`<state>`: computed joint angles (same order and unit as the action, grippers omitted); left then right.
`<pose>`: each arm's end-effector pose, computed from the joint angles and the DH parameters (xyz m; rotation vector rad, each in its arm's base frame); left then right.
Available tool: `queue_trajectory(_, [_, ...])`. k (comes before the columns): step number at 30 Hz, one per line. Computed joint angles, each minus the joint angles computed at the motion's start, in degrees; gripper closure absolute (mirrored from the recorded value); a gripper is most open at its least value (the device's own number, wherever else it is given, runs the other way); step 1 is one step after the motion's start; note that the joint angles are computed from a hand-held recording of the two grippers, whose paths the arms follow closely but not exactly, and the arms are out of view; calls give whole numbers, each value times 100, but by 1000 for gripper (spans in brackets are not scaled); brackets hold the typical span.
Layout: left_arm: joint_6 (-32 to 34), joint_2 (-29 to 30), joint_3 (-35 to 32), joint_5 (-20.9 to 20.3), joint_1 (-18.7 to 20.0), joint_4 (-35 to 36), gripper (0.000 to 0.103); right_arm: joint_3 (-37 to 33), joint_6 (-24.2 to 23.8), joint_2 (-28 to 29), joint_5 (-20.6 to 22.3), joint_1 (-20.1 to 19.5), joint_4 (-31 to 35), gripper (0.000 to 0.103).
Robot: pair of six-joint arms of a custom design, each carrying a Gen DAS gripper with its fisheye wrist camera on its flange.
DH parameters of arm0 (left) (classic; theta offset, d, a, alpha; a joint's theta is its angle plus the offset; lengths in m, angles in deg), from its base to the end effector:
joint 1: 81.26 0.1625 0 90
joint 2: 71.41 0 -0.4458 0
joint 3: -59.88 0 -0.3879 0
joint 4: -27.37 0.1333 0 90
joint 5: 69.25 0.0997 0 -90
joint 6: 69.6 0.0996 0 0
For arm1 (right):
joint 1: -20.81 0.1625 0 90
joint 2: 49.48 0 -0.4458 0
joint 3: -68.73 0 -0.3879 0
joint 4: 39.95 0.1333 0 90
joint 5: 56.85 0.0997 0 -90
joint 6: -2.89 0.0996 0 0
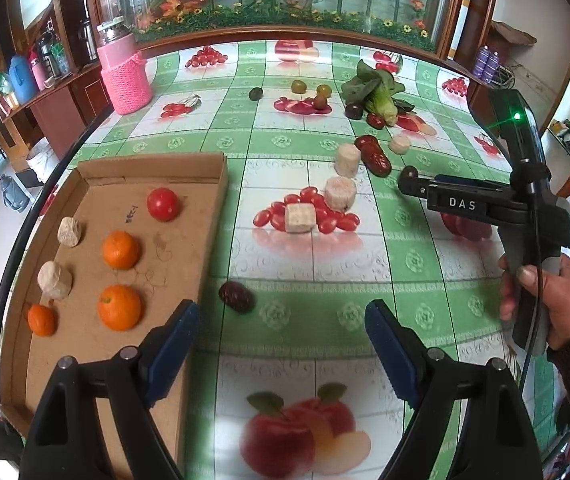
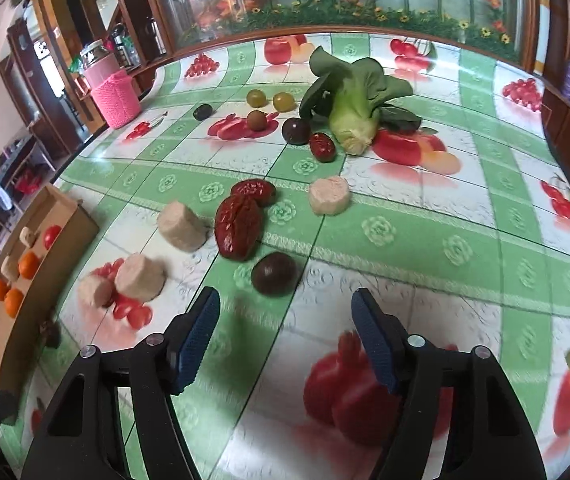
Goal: Organize fruits
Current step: 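Grasp a square rice cake with the left gripper while the right grasps a brown date, then carry the rice cake and the date over the tray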
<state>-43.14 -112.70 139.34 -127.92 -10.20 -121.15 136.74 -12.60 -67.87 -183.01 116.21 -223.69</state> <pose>-0.0726 -0.7818 0.1719 0.8642 2.3980 -0.4091 0.1497 -0.7913 0.0193 0.1187 -2.3352 0.8692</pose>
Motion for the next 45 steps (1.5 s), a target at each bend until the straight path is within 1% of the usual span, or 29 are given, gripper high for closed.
queue_trajectory(2, [-27, 99, -132, 3, -7, 57, 16, -99, -1, 24, 55, -26, 138, 48])
queue_trajectory(3, [-56, 153, -210, -8, -9, 110, 16, -143, -83, 50, 58, -30, 116, 50])
queue_trajectory(5, [-148, 252, -366, -72, -1, 263, 16, -244, -322, 92, 100, -28, 207, 67])
queue_trajectory(6, [-195, 305, -451, -92, 5, 347, 16, -314, -437, 127, 73, -20, 254, 71])
queue_trajectory(7, [-221, 354, -522, -119, 7, 409, 16, -419, -581, 190, -7, -3, 286, 78])
queue_trajectory(8, [-253, 411, -602, -144, 9, 472, 16, -481, -707, 231, -51, 13, 306, 80])
queue_trajectory(10, [-285, 507, -748, -209, 13, 583, 16, -440, -878, 245, -83, 42, 150, 80])
queue_trajectory(13, [-452, 699, -1098, -369, 47, 915, 17, -211, -891, 159, 3, 61, -187, 80])
queue_trajectory(16, [-564, 910, -1460, -492, 87, 1178, 25, 43, -884, 58, 81, 80, -440, 80])
queue_trajectory(20, [-524, 1157, -1832, -450, 113, 1440, 41, 173, -792, -9, 131, 80, -460, 80])
queue_trajectory(21, [-517, 1216, -1923, -462, 128, 1502, 49, 204, -769, -25, 147, 75, -471, 80])
queue_trajectory(22, [-519, 1277, -2011, -436, 140, 1556, 52, 232, -747, -39, 165, 69, -479, 80])
queue_trajectory(23, [-510, 1314, -2064, -422, 154, 1580, 60, 246, -730, -43, 173, 68, -494, 80])
queue_trajectory(24, [-466, 1342, -2082, -428, 167, 1502, 65, 268, -716, -51, 187, 64, -517, 80])
queue_trajectory(25, [-404, 1342, -2064, -455, 175, 1408, 68, 289, -706, -57, 183, 68, -536, 80])
queue_trajectory(26, [-388, 1354, -2095, -490, 186, 1431, 74, 296, -697, -57, 172, 70, -553, 80])
queue_trajectory(30, [-479, 1345, -2123, -625, 226, 1418, 75, 359, -606, -71, 175, 79, -586, 80])
queue_trajectory(33, [-440, 1267, -1973, -643, 211, 1348, 75, 394, -548, -63, 106, 102, -579, 80])
queue_trajectory(39, [-229, 859, -1271, -905, 163, 1188, 75, 690, -375, -161, -9, 178, -768, 80])
queue_trajectory(45, [-229, 421, -635, -1227, 165, 1182, 75, 1119, -231, -281, -259, 299, -1002, 79])
